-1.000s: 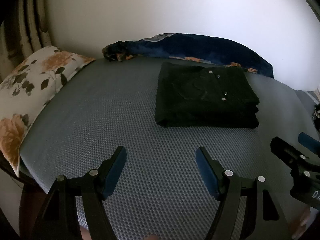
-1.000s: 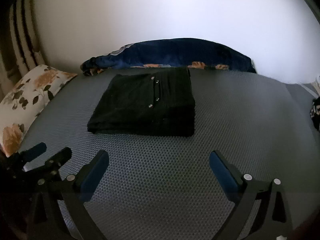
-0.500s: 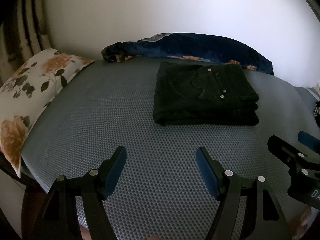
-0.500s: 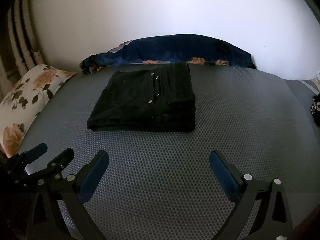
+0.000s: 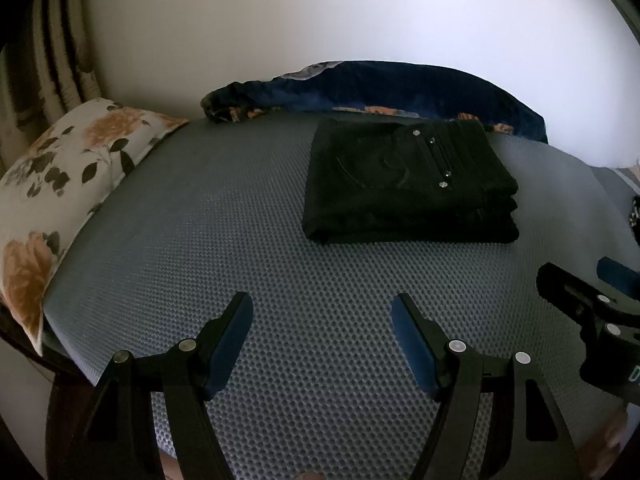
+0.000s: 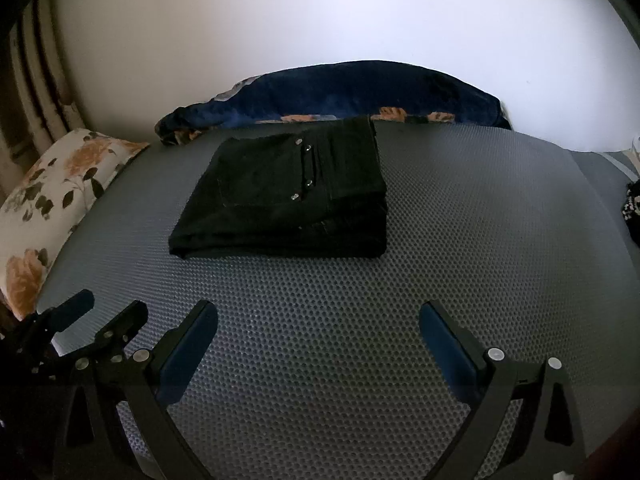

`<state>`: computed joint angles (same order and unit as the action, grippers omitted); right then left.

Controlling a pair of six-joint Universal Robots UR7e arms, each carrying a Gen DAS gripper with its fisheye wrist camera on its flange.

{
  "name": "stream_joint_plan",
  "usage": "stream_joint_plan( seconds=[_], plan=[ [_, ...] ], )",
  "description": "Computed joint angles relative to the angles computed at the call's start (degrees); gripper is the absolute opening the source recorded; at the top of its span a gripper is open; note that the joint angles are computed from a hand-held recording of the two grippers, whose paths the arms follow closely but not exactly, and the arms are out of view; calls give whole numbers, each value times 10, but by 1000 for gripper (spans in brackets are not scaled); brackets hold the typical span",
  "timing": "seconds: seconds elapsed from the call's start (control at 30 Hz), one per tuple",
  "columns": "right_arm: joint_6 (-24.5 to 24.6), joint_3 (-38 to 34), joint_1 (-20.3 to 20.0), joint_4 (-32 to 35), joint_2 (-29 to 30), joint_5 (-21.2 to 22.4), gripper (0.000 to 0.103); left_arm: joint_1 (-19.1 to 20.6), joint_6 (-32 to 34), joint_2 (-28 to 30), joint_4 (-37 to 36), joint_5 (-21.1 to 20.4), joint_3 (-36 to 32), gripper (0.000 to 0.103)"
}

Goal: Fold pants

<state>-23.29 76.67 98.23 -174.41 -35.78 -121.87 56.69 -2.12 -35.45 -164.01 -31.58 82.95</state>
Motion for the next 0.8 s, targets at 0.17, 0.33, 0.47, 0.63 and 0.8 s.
stream_joint_plan(
  seconds=[0.17, 0.33, 0.47, 0.63, 0.8],
  plan=[
    [5, -1, -1, 7, 0, -1, 100, 1, 6, 1, -4, -3, 1, 72],
    [6, -4, -2, 12, 0, 0, 100, 3, 12, 3, -6, -4, -1, 72],
    [6, -5, -3, 14, 1, -1, 100, 3, 16, 4, -7, -3, -2, 72],
    [6, -5, -3, 14, 2, -2, 100, 4, 21, 6, -17, -1, -3, 72],
    [8, -6, -4, 19, 2, -3, 100, 5, 24, 6, -17, -1, -2, 72]
  ],
)
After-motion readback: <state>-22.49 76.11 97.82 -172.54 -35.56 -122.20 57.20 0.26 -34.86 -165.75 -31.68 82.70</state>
